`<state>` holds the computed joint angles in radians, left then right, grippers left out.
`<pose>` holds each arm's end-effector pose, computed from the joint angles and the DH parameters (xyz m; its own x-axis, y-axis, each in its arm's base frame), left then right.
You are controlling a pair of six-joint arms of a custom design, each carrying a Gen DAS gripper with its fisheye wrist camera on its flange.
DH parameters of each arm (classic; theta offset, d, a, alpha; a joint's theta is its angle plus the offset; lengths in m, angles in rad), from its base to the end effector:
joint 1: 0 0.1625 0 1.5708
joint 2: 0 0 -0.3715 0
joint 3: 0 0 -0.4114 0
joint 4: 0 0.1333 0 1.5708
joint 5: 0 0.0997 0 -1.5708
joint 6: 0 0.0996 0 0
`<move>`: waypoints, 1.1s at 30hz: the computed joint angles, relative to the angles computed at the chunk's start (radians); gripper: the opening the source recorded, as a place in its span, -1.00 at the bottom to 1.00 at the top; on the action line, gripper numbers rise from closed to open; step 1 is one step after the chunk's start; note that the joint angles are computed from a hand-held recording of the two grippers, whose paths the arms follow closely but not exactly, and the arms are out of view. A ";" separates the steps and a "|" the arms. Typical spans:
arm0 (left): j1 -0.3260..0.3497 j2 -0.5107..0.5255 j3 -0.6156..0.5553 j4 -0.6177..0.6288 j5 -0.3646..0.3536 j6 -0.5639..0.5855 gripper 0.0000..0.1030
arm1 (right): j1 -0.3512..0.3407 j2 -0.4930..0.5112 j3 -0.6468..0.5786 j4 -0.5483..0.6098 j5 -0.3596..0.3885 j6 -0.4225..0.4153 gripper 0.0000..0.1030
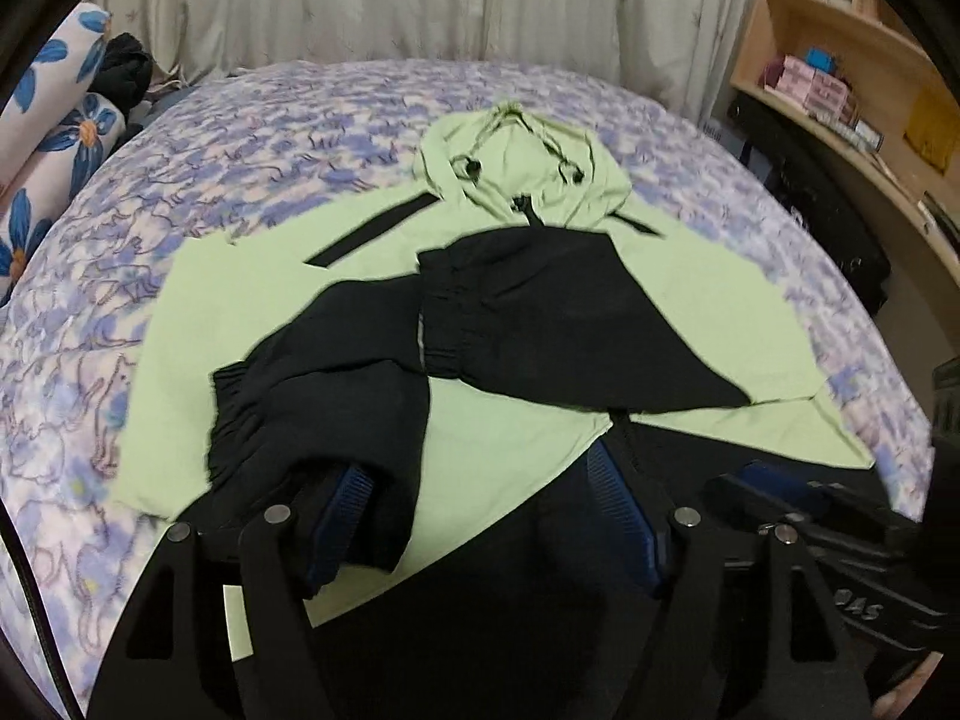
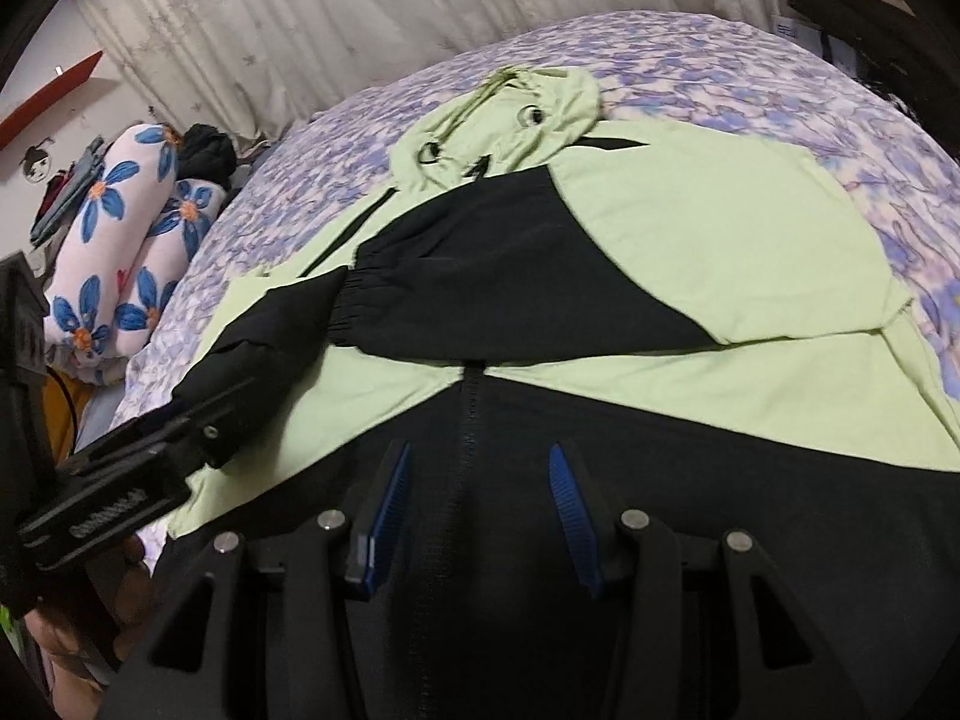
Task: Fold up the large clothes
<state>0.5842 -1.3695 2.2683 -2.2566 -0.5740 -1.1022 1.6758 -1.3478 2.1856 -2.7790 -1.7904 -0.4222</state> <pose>-0.2277 -0.4106 0.1306 -0.7958 -0.2322 -0.5593 0.2331 0.7349 -0.6368 0.1619 -0.4712 0.1645 -0.8529 -0.4016 0.3336 -0.4902 0.8359 -0.2470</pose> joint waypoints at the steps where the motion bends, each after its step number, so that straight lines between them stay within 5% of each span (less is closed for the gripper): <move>1: -0.011 -0.020 0.006 0.022 0.003 -0.024 0.39 | 0.004 0.000 0.000 0.006 0.008 -0.005 -0.08; 5: -0.064 -0.112 0.039 0.158 0.028 -0.164 0.50 | 0.033 0.007 -0.002 0.029 0.033 -0.037 -0.08; 10: -0.144 -0.240 0.064 0.496 0.050 -0.455 0.61 | 0.075 0.023 -0.011 0.046 0.071 -0.067 0.07; 19: -0.185 -0.331 0.034 0.973 -0.043 -0.885 0.61 | 0.176 0.113 -0.048 0.037 0.044 -0.161 0.17; 33: -0.187 -0.435 0.107 1.028 -0.115 -0.976 0.61 | 0.309 0.456 -0.164 -0.209 -0.273 -0.371 0.12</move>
